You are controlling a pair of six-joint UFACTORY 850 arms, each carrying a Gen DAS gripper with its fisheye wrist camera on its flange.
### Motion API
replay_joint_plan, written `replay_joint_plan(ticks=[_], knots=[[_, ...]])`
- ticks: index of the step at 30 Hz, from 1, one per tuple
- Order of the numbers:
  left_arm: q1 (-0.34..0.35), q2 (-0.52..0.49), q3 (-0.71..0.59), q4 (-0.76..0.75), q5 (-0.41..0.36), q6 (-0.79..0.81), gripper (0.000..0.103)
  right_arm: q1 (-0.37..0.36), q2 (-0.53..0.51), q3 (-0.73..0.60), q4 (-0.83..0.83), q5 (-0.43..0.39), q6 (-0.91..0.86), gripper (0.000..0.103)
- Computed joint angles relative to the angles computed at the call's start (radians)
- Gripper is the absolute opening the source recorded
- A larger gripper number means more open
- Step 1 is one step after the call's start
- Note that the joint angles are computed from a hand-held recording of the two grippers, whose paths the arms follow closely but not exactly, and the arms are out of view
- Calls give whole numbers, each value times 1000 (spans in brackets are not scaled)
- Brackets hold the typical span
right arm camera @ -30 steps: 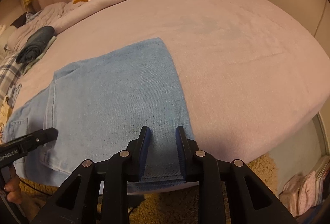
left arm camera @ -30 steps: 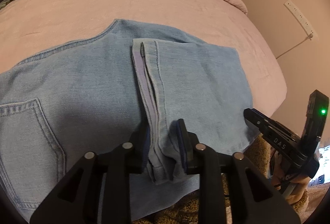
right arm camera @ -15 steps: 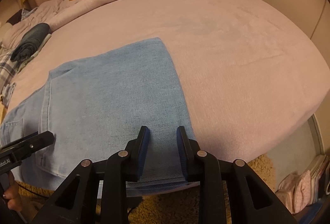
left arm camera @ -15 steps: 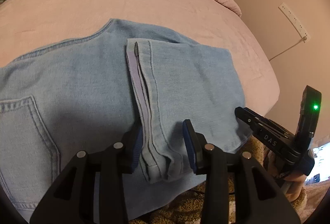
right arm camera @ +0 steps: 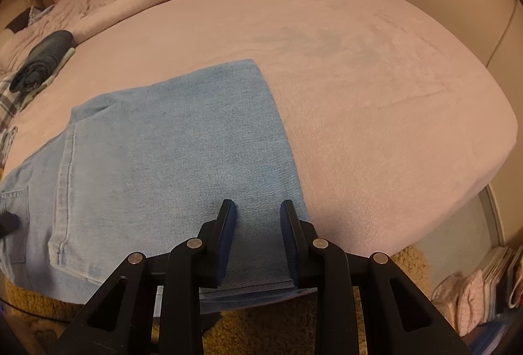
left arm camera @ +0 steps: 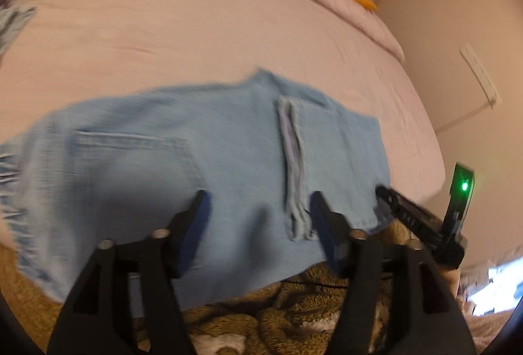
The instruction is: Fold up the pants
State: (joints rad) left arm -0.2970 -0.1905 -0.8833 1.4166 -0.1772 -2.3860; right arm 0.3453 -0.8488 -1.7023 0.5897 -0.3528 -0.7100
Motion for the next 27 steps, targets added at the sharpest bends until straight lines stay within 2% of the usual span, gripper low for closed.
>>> replay_joint_plan(ticks=[2,4,7,8,9,10,11,14,16,19,22,25,26,27], knots=[[-5,57,51,34,-67,-77,80,5,-2,-8,-48,-5,44,27],[-8,96,82,16,-115,-90,88,7,-3,-13,-72,-8,63,27],[-10,160,133,23,-180,-146,91,5,-5,-25,-77,-22,73,30],[-12,180,151,27,-196,-171,92,3,-5,-29,-63,-30,66,34],[-13,189,158,14,-212,-177,94,0,-5,-31,-40,-37,43,48],[-15,207,171,-17,-235,-163,95,1,0,-30,-34,-34,40,69],[-20,224,185,-50,-264,-151,95,5,10,-19,-46,-9,55,74],[-25,267,228,-69,-317,-172,98,16,49,26,15,84,-22,76],[-15,289,256,-75,-313,-187,99,20,58,28,90,99,-98,79],[-2,280,263,-104,-295,-185,99,23,48,3,206,57,-207,82],[6,276,281,-53,-256,-239,99,34,17,-35,175,19,-190,82],[29,267,299,62,-176,-360,99,49,-28,-85,57,-54,-96,82],[34,259,299,58,-164,-359,99,53,-54,-115,13,-94,-54,82],[39,251,299,57,-153,-359,99,57,-66,-126,-15,-98,-29,84]])
